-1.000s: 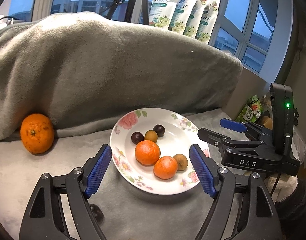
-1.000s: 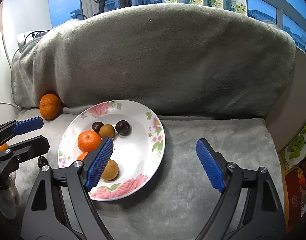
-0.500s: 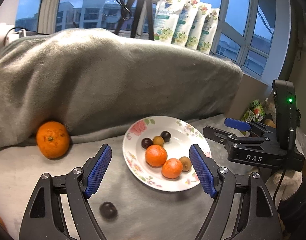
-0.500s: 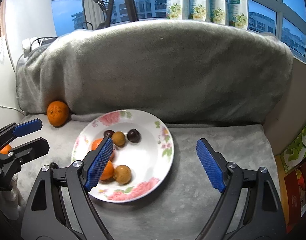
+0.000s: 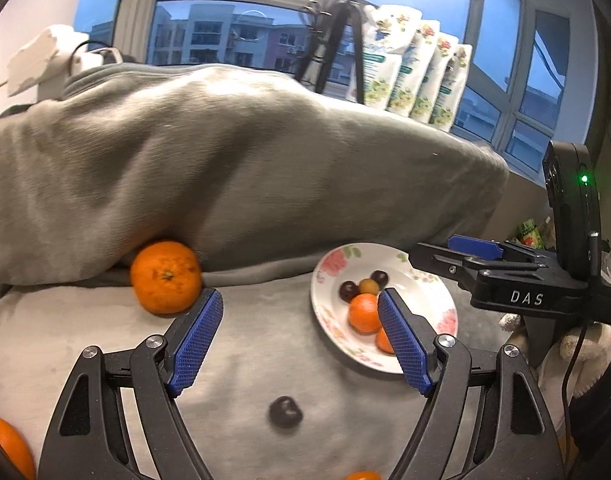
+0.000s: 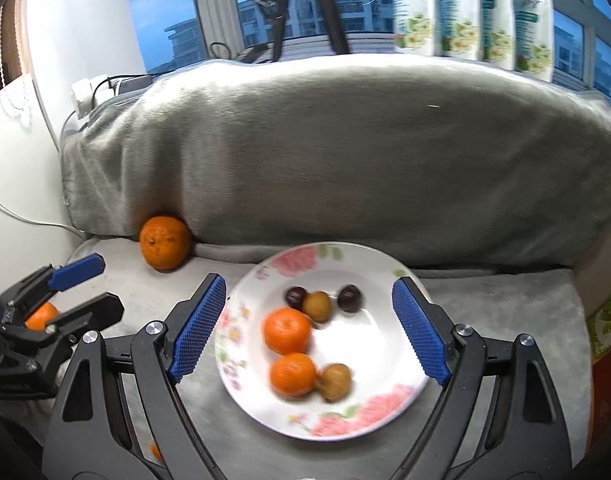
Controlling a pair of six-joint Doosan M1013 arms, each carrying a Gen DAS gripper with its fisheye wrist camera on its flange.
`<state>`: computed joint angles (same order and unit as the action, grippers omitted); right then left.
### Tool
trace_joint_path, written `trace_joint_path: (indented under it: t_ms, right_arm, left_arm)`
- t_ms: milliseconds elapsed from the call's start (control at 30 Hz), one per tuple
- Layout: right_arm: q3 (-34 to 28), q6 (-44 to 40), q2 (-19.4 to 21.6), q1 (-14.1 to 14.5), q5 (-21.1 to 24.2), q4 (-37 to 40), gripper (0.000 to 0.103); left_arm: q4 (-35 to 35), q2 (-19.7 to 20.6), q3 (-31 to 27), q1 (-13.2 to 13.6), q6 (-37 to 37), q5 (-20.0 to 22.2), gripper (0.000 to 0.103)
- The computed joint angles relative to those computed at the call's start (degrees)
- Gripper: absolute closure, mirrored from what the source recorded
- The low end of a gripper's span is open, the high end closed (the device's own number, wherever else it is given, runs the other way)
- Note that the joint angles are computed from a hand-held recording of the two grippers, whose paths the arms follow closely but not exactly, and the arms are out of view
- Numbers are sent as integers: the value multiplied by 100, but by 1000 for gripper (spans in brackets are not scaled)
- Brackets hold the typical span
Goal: Organize fruits
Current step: 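Open both grippers and withdraw both tools from the plate, then move the right tool to the large orange by the blanket and close on it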
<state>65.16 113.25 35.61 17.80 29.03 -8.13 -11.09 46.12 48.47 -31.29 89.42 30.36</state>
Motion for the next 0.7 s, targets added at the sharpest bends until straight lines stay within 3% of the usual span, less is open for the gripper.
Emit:
trace_joint_path:
  t_ms: [300, 700]
  right_arm:
    - [-778, -984, 447, -26, 453, 1584, 15]
    - [-1999, -1269, 1212, 70, 1248, 2581, 15]
  left_arm:
    - [260, 3, 127, 181, -417, -45, 23]
    - [-365, 223, 38, 519, -539, 137, 25]
